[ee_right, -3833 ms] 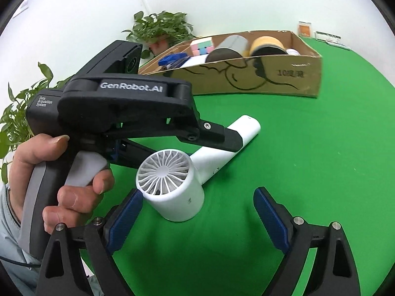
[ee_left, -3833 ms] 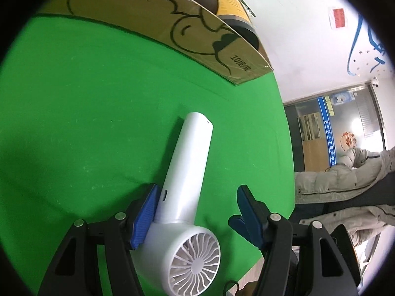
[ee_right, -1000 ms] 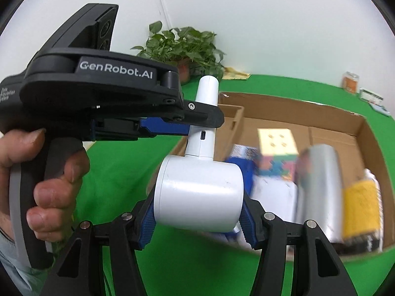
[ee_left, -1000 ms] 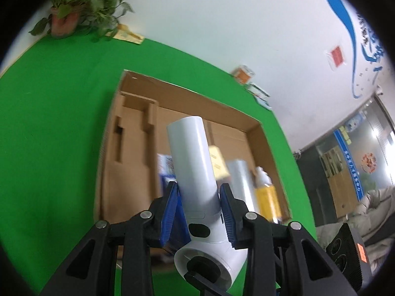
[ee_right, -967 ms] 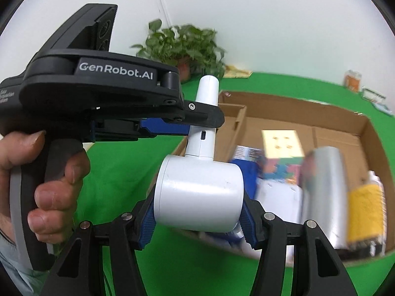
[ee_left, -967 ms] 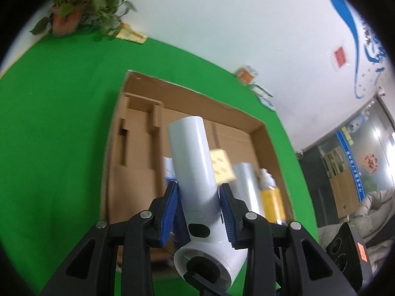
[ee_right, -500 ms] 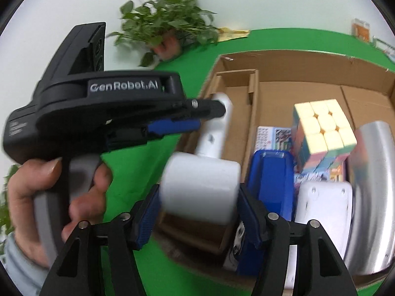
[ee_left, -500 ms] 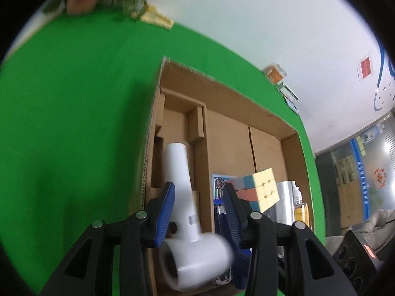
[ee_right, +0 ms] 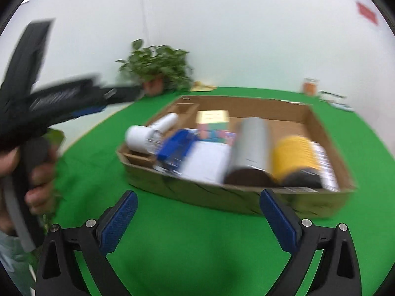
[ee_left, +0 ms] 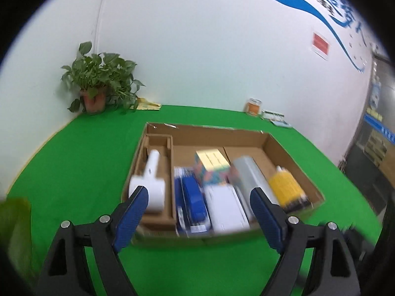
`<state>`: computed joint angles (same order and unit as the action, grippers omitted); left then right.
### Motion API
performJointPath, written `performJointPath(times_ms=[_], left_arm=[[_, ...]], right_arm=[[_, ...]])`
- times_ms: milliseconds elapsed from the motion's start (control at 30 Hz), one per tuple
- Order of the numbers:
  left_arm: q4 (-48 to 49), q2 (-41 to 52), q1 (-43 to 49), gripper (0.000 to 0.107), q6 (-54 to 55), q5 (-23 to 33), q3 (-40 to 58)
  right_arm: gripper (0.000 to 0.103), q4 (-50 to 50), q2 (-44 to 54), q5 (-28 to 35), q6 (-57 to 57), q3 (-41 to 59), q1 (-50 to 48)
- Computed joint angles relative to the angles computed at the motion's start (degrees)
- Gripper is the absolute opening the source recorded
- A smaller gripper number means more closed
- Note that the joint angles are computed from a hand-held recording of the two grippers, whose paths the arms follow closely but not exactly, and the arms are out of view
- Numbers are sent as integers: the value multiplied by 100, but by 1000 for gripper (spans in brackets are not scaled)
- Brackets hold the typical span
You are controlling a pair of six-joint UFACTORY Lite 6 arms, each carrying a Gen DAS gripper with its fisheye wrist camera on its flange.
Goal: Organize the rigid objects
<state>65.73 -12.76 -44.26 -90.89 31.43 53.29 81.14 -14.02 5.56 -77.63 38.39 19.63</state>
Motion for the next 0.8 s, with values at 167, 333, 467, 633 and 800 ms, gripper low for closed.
performJointPath(times_ms=[167, 333, 467, 633, 800], left_arm=[[254, -187, -817, 85, -1251, 1009, -407], [3, 44, -1223, 85, -1501, 1529, -194], [-191, 95, -1645, 85, -1292, 1841, -142], [-266, -46, -1774, 85, -1621, 1740, -328], [-150, 221, -1991, 85, -1824, 1845, -471]], right_arm=[[100, -1052, -946, 611, 505, -704, -1249], [100, -2023, -1465, 1005, 1067, -937, -1794], [102, -1117, -1966, 1403, 21, -1278, -2489], [102, -839, -1512, 1456, -89, -847, -2911], [102, -1529, -1612, 1298, 525, -990, -2880]])
